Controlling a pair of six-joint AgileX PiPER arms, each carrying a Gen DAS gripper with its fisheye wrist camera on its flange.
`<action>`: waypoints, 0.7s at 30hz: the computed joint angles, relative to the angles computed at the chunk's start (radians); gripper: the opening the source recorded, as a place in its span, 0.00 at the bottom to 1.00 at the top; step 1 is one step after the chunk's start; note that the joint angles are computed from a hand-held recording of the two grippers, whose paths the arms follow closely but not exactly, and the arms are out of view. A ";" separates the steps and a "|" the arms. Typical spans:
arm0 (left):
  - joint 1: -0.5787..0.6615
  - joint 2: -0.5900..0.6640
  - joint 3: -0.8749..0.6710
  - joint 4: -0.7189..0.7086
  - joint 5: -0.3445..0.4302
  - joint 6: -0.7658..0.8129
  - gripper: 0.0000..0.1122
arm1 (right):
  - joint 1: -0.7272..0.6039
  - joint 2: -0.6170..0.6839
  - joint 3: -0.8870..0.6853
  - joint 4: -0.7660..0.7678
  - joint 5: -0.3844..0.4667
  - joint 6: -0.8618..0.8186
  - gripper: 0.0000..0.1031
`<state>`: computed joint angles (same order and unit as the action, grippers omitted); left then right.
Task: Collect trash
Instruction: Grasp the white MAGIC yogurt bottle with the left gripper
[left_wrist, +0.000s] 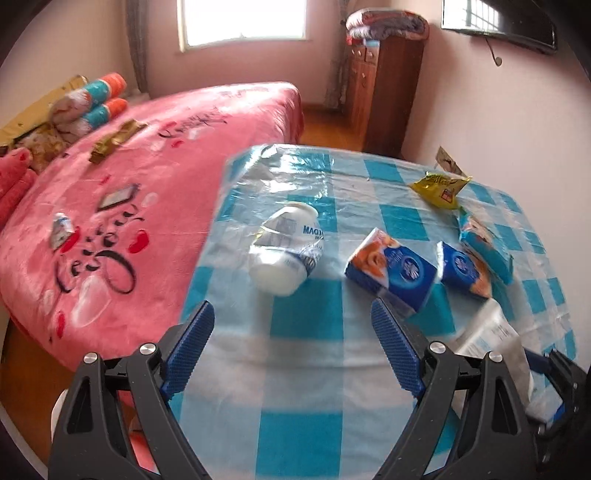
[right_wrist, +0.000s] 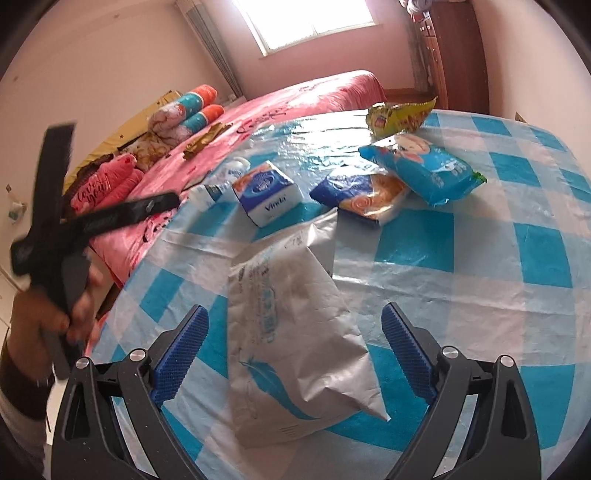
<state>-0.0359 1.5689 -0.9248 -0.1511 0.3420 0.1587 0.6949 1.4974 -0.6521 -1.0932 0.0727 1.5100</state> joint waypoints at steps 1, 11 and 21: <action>0.002 0.029 -0.029 -0.027 0.016 0.027 0.78 | 0.005 0.009 -0.006 0.011 0.010 -0.014 0.91; -0.003 0.236 -0.251 0.062 0.069 -0.032 0.78 | 0.034 0.043 -0.030 -0.056 0.058 0.025 0.91; -0.009 0.337 -0.330 0.153 0.082 -0.120 0.71 | 0.069 0.063 -0.056 0.016 0.099 -0.079 0.91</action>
